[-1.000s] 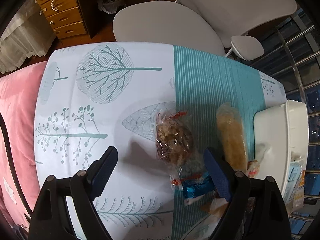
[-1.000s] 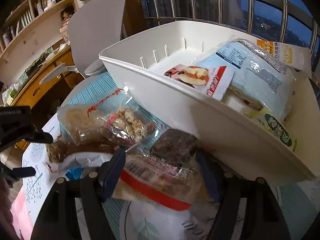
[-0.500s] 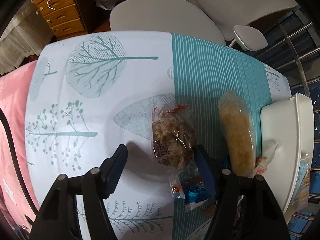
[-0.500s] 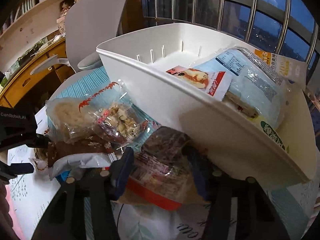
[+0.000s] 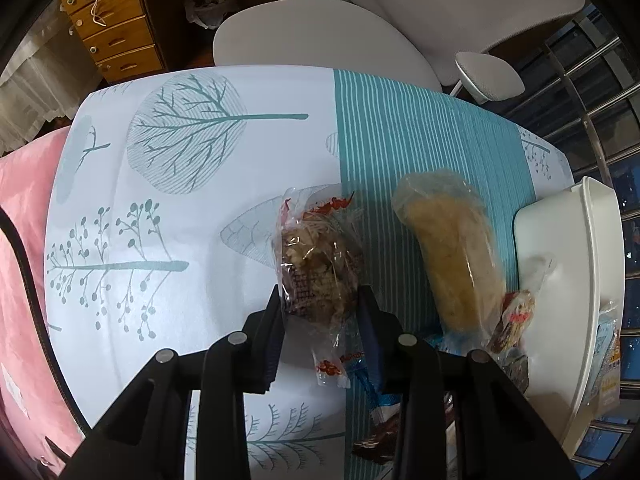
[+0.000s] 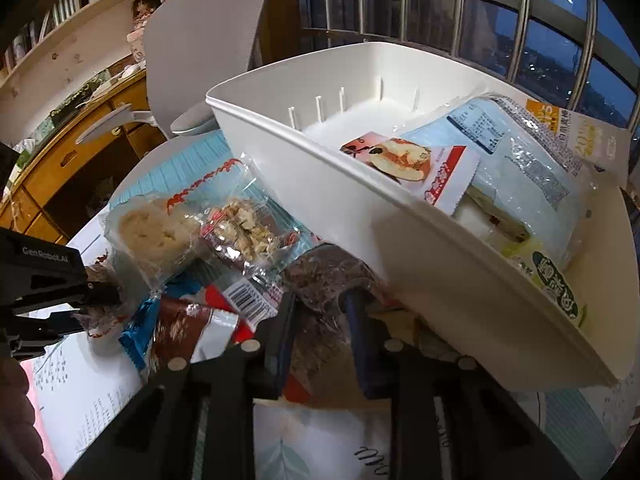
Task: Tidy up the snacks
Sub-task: 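Grasp the clear nut-cluster bag with left tool while right tool grasps barcode wafer bag, then lift the nut-cluster bag with left tool while right tool lifts wafer bag toward tray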
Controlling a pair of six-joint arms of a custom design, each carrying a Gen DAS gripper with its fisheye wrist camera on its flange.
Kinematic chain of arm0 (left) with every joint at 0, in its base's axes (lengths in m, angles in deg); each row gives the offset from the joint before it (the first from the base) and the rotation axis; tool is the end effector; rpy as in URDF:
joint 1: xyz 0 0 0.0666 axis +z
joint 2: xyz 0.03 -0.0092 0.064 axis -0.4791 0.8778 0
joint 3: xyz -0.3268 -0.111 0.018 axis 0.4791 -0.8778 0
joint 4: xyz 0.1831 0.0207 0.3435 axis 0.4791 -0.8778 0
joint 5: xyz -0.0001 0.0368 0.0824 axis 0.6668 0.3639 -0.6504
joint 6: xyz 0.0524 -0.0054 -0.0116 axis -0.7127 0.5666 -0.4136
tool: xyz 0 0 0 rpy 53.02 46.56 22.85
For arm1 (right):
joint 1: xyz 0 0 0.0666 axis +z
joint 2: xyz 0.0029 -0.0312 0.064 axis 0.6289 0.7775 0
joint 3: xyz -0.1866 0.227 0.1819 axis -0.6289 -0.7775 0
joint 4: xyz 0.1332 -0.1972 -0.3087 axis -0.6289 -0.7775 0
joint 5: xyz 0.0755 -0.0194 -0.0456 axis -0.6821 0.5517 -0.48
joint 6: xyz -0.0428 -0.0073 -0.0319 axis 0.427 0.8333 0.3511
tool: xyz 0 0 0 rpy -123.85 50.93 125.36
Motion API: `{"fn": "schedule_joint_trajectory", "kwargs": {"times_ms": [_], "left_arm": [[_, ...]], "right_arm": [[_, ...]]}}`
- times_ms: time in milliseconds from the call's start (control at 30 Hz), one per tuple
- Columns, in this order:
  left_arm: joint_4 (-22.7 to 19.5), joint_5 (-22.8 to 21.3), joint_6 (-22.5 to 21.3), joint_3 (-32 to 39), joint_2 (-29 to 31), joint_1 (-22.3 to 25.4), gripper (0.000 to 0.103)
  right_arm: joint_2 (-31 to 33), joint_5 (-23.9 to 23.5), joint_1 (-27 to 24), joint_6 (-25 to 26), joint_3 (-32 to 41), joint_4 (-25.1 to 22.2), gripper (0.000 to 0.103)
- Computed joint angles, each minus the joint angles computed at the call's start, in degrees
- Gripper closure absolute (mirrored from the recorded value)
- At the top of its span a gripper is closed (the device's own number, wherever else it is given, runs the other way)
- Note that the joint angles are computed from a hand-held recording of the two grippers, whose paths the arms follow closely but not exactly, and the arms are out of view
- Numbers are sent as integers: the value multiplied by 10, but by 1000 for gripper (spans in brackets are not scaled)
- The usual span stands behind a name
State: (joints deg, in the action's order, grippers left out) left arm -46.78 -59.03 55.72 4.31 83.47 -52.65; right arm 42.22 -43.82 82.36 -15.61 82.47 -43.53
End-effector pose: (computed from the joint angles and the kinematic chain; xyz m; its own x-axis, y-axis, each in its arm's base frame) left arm 0.3619 -0.1605 0.2609 -0.7588 -0.6369 -0.1363 -0.6104 0.7684 -0.1923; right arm 0.2639 0.2300 0.2736 -0.8331 0.0423 -0.5515 0.0392 0.9991 0.0175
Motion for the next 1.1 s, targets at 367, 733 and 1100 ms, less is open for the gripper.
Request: {"fn": "schedule_joint_trajectory", "kwargs": {"times_ms": [367,733,1100], "left_arm": [[-30,1,34,-28,-49,-13,71],[-71,-5,57,-33,-103,-50,71],[-130,-23,85,-1,-157,-119,71]], "right_arm": [[-29,-59,-8,36,-14,8,93],[-70,-68,4,62,-21,-22,98],[-139,-54,32,49,-16,-97,98]]}}
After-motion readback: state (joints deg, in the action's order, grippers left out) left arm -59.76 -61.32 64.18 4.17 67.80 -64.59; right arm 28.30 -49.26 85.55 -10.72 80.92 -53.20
